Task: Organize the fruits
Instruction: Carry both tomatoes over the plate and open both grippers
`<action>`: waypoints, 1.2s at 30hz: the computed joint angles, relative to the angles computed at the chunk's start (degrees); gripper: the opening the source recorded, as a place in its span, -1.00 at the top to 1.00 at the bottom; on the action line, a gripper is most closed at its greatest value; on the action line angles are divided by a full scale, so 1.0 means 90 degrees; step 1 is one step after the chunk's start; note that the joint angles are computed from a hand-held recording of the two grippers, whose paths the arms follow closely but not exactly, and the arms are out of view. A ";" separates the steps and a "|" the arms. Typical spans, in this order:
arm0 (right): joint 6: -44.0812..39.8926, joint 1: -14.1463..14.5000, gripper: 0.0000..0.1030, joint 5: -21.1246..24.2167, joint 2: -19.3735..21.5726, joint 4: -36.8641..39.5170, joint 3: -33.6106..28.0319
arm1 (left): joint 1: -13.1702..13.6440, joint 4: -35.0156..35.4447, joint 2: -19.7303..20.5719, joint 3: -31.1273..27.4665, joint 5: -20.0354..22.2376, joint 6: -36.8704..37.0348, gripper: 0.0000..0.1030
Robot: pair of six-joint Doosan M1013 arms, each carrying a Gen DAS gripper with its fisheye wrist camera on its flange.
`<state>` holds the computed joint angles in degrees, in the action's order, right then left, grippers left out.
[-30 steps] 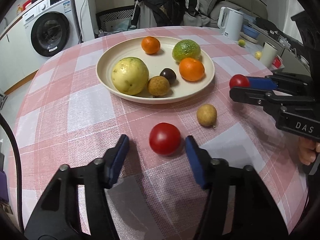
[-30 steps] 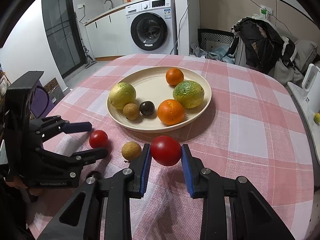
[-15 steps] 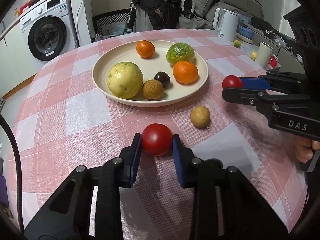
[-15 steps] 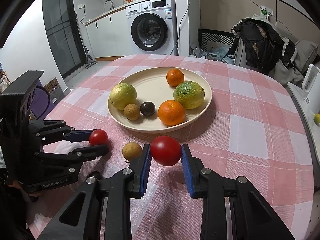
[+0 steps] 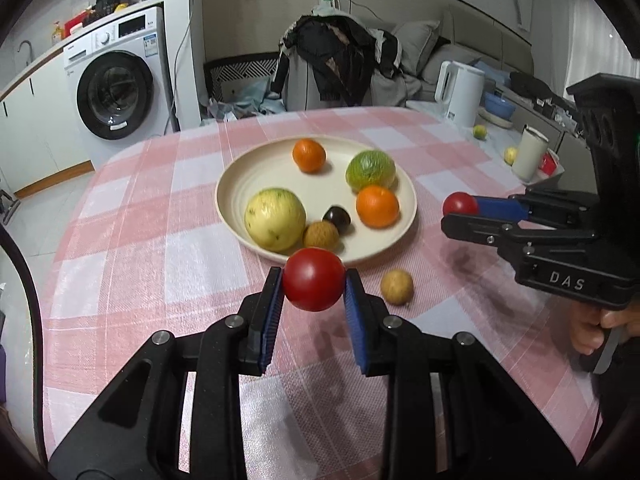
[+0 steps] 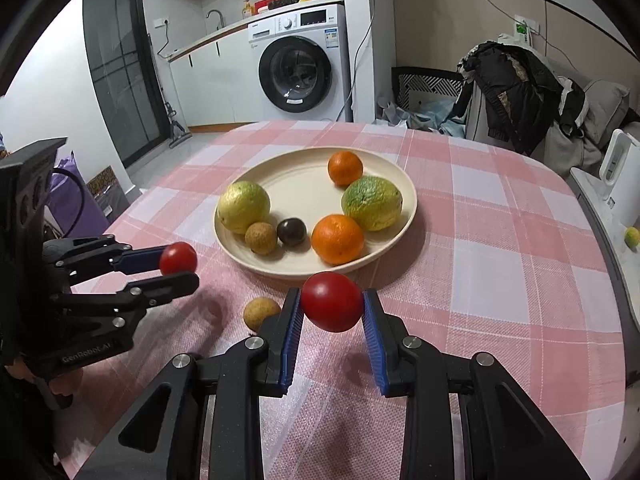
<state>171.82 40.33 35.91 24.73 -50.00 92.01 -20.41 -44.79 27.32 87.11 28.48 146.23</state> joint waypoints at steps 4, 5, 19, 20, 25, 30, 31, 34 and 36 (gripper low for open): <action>0.0216 -0.0018 0.40 -0.0084 -0.0045 -0.0203 0.0037 | -0.0023 -0.0253 -0.0022 -0.0018 -0.0062 0.0173 0.47; 0.0240 -0.0020 0.40 -0.0109 -0.0054 -0.0244 0.0044 | -0.0044 -0.0261 -0.0022 -0.0022 -0.0111 0.0178 0.47; -0.0167 -0.0153 0.40 -0.0292 0.0012 -0.0210 -0.0175 | -0.0196 -0.0211 0.0155 -0.0320 -0.0215 0.0148 0.47; -0.0193 -0.0165 0.40 -0.0313 0.0022 -0.0190 -0.0191 | -0.0202 -0.0190 0.0171 -0.0342 -0.0230 0.0125 0.47; -0.0320 -0.0260 0.40 -0.0513 0.0068 -0.0040 -0.0251 | -0.0215 -0.0101 0.0289 -0.0503 -0.0195 -0.0048 0.47; -0.0644 -0.0345 0.40 -0.0535 0.0145 0.0282 -0.0377 | -0.0225 0.0127 0.0435 -0.0691 -0.0166 -0.0364 0.47; -0.0693 -0.0362 0.40 -0.0537 0.0164 0.0335 -0.0402 | -0.0232 0.0208 0.0464 -0.0728 -0.0174 -0.0447 0.47; -0.0859 -0.0418 0.40 -0.0584 0.0214 0.0537 -0.0474 | -0.0244 0.0229 0.0520 -0.0785 -0.0240 -0.0494 0.47; -0.0988 -0.0440 0.40 -0.0618 0.0248 0.0651 -0.0519 | -0.0258 0.0315 0.0570 -0.0842 -0.0279 -0.0593 0.47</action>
